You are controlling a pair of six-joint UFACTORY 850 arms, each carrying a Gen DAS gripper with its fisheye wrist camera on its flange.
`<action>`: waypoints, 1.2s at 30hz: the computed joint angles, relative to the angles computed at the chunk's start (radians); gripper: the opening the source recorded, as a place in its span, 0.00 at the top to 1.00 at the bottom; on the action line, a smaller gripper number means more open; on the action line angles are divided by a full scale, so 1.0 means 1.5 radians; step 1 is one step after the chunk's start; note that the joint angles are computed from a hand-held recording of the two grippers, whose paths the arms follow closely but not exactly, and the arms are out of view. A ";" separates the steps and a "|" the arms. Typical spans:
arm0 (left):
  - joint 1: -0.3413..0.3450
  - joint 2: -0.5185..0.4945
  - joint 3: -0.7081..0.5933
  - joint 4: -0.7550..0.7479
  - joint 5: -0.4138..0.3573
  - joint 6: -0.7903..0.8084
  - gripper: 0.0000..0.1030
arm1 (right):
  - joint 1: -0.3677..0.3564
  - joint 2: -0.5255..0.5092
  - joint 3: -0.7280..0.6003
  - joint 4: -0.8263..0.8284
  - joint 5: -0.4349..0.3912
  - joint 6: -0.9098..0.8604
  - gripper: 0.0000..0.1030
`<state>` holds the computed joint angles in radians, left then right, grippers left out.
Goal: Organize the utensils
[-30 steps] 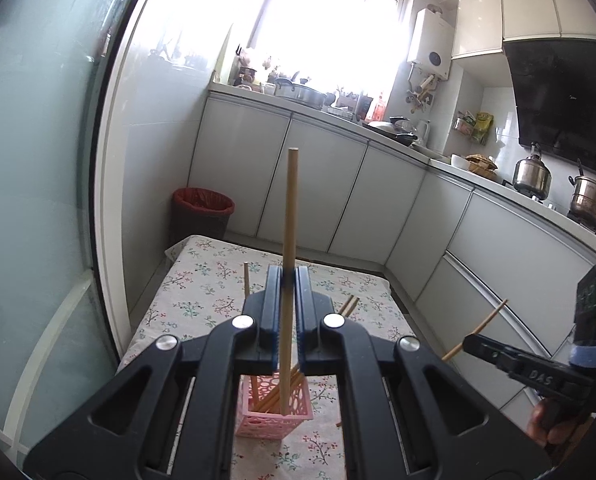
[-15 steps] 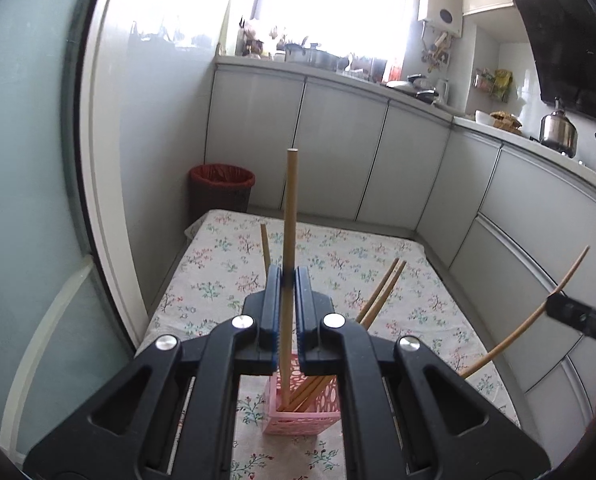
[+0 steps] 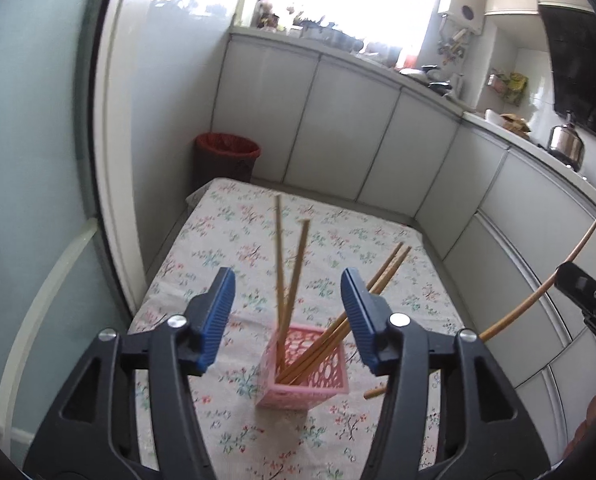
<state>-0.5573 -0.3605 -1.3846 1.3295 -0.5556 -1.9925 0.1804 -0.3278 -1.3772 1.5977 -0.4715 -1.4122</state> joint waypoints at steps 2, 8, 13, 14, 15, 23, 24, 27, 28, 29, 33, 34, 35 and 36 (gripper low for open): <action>-0.001 -0.005 -0.010 -0.043 -0.020 0.037 0.35 | 0.004 -0.005 -0.005 0.015 -0.004 -0.013 0.94; 0.002 -0.013 -0.021 -0.115 -0.038 0.101 0.28 | 0.017 -0.027 -0.027 0.044 -0.001 -0.034 0.94; 0.008 -0.017 -0.026 -0.150 -0.030 0.129 0.27 | 0.033 -0.059 -0.058 -0.018 0.031 0.021 0.94; 0.007 -0.017 -0.026 -0.151 -0.031 0.131 0.27 | 0.037 -0.068 -0.069 -0.052 0.035 0.053 0.94; 0.007 -0.018 -0.027 -0.153 -0.032 0.133 0.27 | 0.040 -0.075 -0.075 -0.075 0.039 0.074 0.94; 0.006 -0.022 -0.032 -0.170 -0.024 0.160 0.27 | 0.061 -0.118 -0.113 -0.215 0.049 0.188 0.94; 0.006 -0.022 -0.032 -0.174 -0.022 0.164 0.27 | 0.062 -0.122 -0.117 -0.230 0.049 0.202 0.93; 0.007 -0.021 -0.031 -0.183 -0.014 0.171 0.27 | 0.059 -0.123 -0.118 -0.246 0.052 0.229 0.80; 0.007 -0.020 -0.030 -0.185 -0.011 0.174 0.27 | 0.056 -0.118 -0.112 -0.227 0.050 0.215 0.71; 0.007 -0.019 -0.030 -0.187 -0.010 0.175 0.27 | 0.052 -0.111 -0.105 -0.201 0.050 0.195 0.66; 0.007 -0.017 -0.030 -0.208 0.006 0.195 0.27 | 0.040 -0.082 -0.076 -0.129 0.056 0.129 0.49; 0.006 -0.017 -0.031 -0.215 0.011 0.203 0.27 | 0.036 -0.077 -0.071 -0.129 0.055 0.129 0.45; 0.005 -0.017 -0.032 -0.221 0.015 0.211 0.27 | 0.033 -0.074 -0.069 -0.136 0.055 0.137 0.43; 0.003 -0.018 -0.034 -0.228 0.019 0.220 0.26 | 0.028 -0.070 -0.065 -0.143 0.055 0.145 0.38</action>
